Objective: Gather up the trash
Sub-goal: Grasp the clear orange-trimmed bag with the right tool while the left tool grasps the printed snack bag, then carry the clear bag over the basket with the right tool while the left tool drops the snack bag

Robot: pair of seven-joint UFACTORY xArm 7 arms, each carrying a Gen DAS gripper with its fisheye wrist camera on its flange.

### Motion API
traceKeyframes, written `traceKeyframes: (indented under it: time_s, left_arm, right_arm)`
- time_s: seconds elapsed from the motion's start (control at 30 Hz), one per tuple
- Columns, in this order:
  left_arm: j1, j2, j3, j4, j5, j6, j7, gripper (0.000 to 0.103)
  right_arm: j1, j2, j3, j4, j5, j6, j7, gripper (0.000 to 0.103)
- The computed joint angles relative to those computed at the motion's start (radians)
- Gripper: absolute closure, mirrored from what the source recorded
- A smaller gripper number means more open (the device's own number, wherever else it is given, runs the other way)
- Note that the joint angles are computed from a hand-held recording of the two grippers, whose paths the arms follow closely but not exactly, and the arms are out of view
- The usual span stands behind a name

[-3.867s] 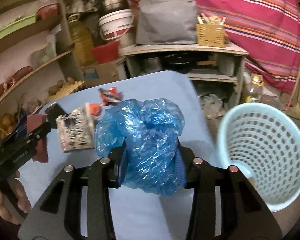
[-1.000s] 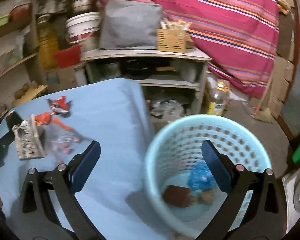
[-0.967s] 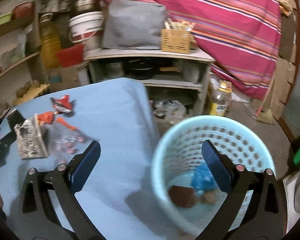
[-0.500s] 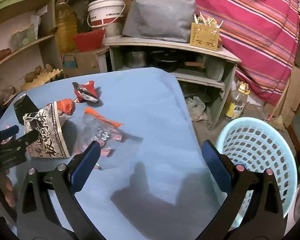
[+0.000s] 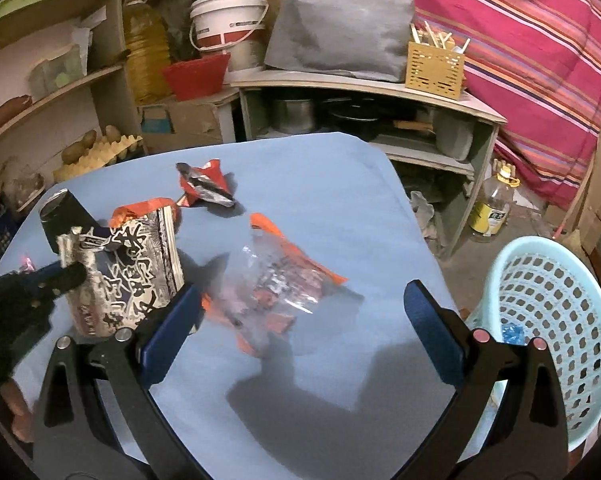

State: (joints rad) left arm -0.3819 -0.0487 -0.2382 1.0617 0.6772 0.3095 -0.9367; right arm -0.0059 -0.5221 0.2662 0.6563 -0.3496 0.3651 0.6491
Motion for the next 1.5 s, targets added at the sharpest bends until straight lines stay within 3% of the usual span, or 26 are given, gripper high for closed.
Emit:
traceKeyframes:
  time_s: [0.17,0.37,0.4,0.47,0.5,0.57,0.8,0.97,1.33,1.5]
  left_arm:
    - [0.036,-0.088,-0.005,-0.048,0.000,-0.009,-0.009,0.087]
    - [0.125,-0.182,-0.054,-0.099,0.013,-0.023,-0.034,0.087]
    - [0.139,-0.189,-0.064,-0.101,0.016,-0.020,-0.035,0.087]
    - [0.156,-0.197,-0.079,-0.102,0.012,-0.017,-0.031,0.087]
    - [0.161,-0.199,-0.083,-0.101,0.006,-0.018,-0.027,0.087]
    - [0.172,-0.202,-0.096,-0.099,0.004,-0.017,-0.030,0.087]
    - [0.189,-0.200,-0.143,-0.070,0.028,-0.012,-0.067,0.088]
    - [0.180,-0.176,-0.181,-0.017,0.105,0.022,-0.129,0.092]
    - [0.040,-0.090,-0.184,0.125,0.256,0.096,-0.226,0.096]
    - [-0.021,-0.059,-0.136,0.127,0.244,0.139,-0.227,0.095]
  right_arm:
    - [-0.039,0.057,0.054,0.046,-0.056,0.013,0.062,0.004]
    - [-0.042,0.147,0.065,0.116,-0.145,0.071,0.150,0.007]
    - [-0.035,0.157,0.061,0.125,-0.160,0.081,0.162,0.012]
    - [-0.009,0.178,0.036,0.140,-0.171,0.096,0.158,0.037]
    - [0.015,0.186,0.013,0.142,-0.154,0.095,0.136,0.040]
    - [0.052,0.186,-0.028,0.132,-0.120,0.075,0.099,0.057]
    - [0.085,0.084,-0.083,0.061,-0.041,0.012,-0.007,0.060]
    - [0.054,-0.047,-0.101,-0.002,0.005,0.027,-0.090,0.060]
    - [-0.046,-0.331,-0.223,-0.157,0.139,0.088,-0.300,0.060]
    - [-0.095,-0.420,-0.280,-0.212,0.188,0.136,-0.401,0.060]
